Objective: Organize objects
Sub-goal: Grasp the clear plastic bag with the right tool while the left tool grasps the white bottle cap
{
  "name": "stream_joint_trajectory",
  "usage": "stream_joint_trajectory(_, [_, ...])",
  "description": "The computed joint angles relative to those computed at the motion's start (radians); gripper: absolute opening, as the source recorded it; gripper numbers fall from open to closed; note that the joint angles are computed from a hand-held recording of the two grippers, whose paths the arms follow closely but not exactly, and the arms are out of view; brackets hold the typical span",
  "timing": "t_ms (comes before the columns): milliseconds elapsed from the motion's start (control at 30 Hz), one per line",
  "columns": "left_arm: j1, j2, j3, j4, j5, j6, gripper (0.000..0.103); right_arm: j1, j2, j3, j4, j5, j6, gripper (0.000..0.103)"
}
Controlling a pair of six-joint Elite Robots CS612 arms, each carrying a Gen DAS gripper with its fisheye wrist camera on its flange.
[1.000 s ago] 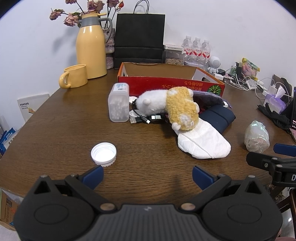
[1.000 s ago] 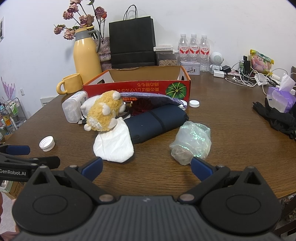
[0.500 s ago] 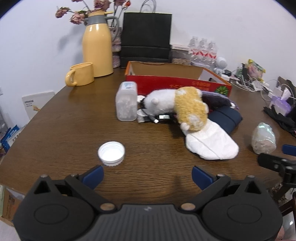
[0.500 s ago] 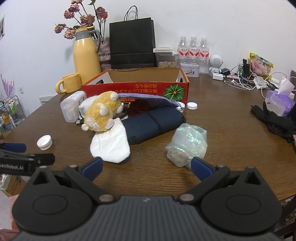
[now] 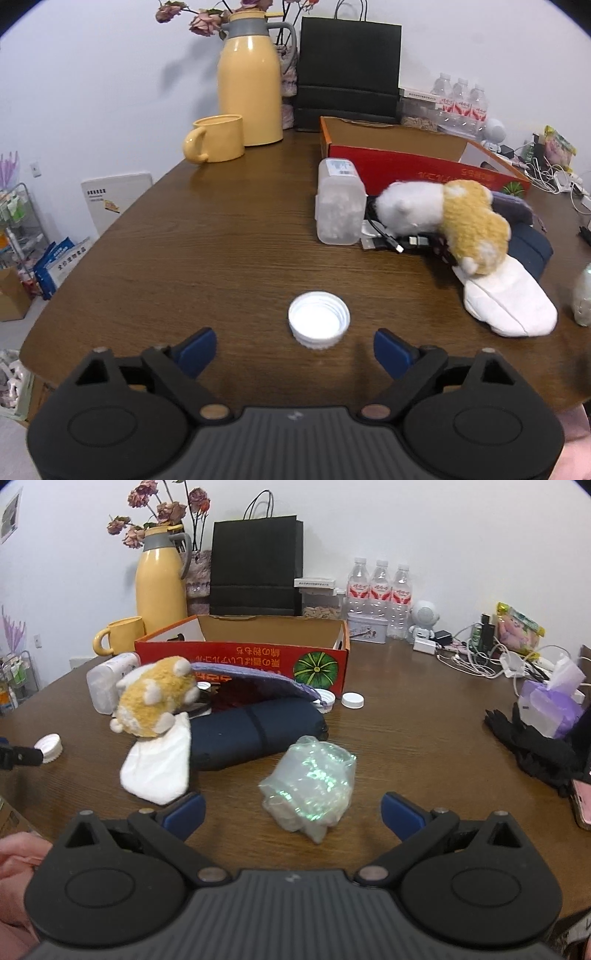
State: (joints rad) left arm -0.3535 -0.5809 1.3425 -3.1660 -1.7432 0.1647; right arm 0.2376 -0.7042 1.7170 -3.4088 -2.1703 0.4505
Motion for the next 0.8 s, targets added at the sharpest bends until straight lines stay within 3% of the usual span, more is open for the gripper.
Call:
stream_joint_trajectory(100, [-0.002,0.016,-0.029,0.026,-0.001,0.002,0.081,-0.016,0.010,-0.004,-0.029,0.033,-0.044,0.098])
stream_joint_trajectory(167, [-0.004,0.023,-0.041,0.041,-0.003,0.008,0.077,-0.024,0.016,-0.010,-0.033,0.053,-0.064,0.089])
stream_joint_trajectory(267, [-0.009,0.034,-0.052,0.027,0.008,0.011,0.063,-0.039,0.019,-0.014,-0.025,0.087,-0.075,0.074])
stream_joint_trajectory(333, [-0.010,0.038,-0.056,0.018,-0.004,0.009,0.039,-0.046,0.019,-0.015,-0.024,0.106,-0.078,0.065])
stream_joint_trajectory(367, [-0.011,0.037,-0.056,0.017,-0.007,0.016,0.039,-0.050,0.020,-0.013,-0.032,0.123,-0.080,0.054])
stream_joint_trajectory(467, [-0.014,0.038,-0.058,0.021,-0.020,0.034,0.038,-0.059,0.019,-0.006,-0.062,0.165,-0.085,0.046])
stream_joint_trajectory(800, [-0.014,0.040,-0.090,-0.031,-0.078,0.048,0.039,-0.070,0.014,-0.020,-0.120,0.186,-0.139,0.044])
